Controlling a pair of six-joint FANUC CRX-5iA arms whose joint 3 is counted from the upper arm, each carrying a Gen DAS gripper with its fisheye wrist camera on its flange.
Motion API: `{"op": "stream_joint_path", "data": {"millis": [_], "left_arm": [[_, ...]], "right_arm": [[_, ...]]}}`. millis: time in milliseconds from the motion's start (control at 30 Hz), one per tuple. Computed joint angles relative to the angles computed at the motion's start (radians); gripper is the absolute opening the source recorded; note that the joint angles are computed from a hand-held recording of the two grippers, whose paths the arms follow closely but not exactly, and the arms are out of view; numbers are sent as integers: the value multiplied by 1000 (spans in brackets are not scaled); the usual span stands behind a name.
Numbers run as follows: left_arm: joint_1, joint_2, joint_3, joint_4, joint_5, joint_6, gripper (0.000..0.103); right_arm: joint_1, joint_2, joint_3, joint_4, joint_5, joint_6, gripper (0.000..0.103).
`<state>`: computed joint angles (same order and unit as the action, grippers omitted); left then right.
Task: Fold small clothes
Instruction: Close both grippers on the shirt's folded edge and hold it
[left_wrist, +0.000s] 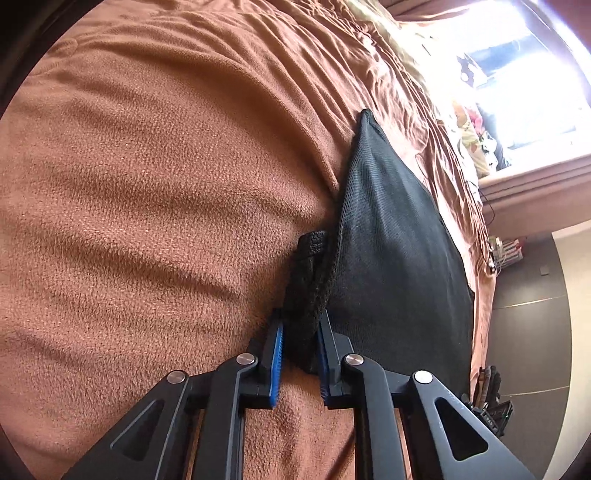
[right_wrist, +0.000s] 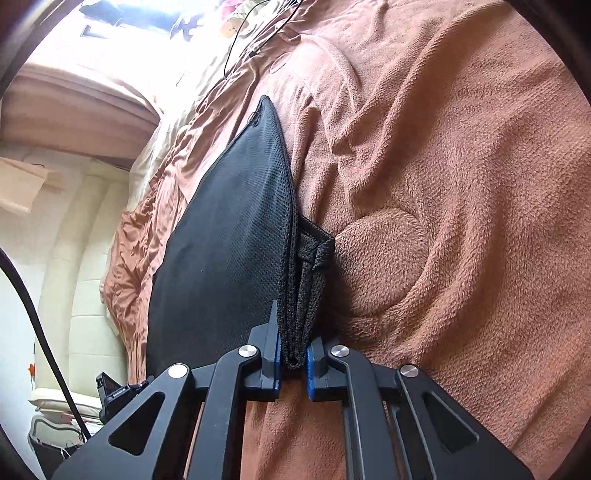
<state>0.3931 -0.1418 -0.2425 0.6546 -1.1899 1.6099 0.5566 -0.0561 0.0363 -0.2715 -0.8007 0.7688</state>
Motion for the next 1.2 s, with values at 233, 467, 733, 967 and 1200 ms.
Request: {"op": "stream_joint_path", "data": {"millis": [233, 467, 733, 967, 1200], "left_arm": [[-24, -12, 43, -58, 29, 21, 5], [-6, -43, 64, -58, 18, -5, 5], [43, -130, 1, -26, -33, -35, 5], [96, -226, -80, 0, -66, -74, 5], [169, -313, -174, 52, -103, -118, 5]], "right_arm": [[31, -26, -7, 70, 10, -61, 2], [66, -79, -50, 115, 30, -78, 1], [111, -156, -121, 177, 7, -107, 1], [143, -203, -164, 191, -11, -134, 1], [150, -223, -169, 179, -39, -124, 1]]}}
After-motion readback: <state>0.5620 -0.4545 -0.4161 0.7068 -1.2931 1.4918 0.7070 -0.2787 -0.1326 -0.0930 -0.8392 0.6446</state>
